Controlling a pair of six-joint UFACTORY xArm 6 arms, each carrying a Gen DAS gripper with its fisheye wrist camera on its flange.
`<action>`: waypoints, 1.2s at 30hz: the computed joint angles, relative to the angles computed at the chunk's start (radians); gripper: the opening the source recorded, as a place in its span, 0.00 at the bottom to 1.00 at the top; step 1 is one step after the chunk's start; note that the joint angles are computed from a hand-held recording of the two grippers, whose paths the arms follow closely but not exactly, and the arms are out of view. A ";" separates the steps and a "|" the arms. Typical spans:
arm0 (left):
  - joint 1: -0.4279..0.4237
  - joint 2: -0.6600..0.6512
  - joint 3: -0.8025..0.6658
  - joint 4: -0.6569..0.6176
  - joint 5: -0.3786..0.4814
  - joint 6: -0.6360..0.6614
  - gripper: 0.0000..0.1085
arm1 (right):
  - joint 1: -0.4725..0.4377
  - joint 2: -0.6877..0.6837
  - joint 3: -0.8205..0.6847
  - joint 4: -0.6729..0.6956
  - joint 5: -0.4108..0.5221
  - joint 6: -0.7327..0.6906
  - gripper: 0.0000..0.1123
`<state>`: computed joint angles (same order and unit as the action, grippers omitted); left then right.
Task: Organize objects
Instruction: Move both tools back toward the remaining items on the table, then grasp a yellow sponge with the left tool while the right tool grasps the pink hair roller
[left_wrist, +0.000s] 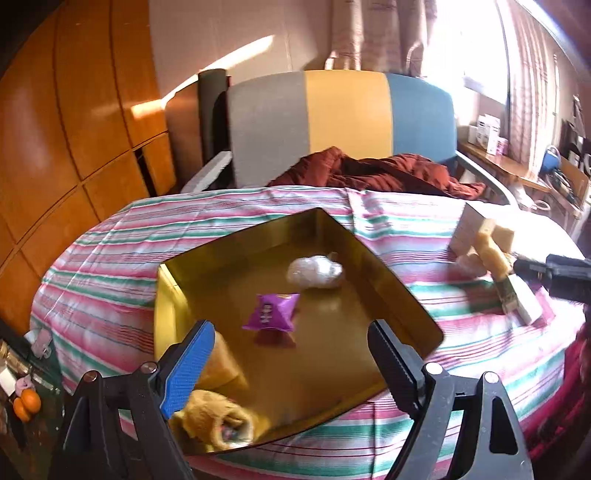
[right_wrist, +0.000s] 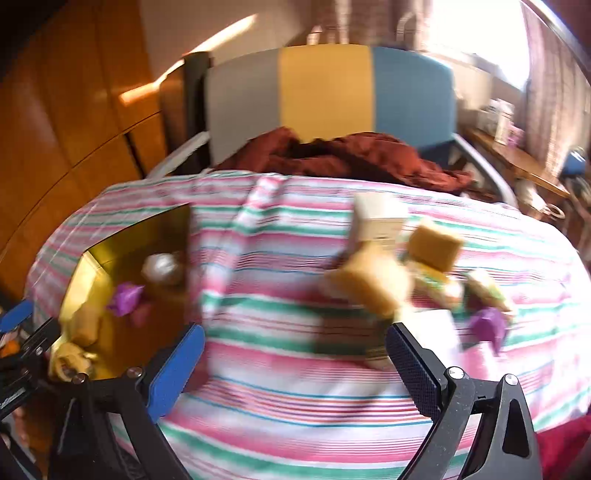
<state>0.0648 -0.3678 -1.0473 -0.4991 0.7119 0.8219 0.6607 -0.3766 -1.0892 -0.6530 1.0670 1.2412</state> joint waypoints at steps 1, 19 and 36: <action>-0.007 -0.003 0.002 -0.005 0.008 0.005 0.80 | -0.013 -0.025 0.019 -0.004 0.014 0.006 0.88; -0.200 0.041 -0.066 -0.022 0.311 -0.008 0.78 | -0.337 -0.483 0.373 -0.011 0.122 0.221 0.91; -0.449 0.295 -0.298 0.033 0.264 -0.165 0.73 | -0.404 -0.508 0.425 0.119 -0.019 0.159 0.91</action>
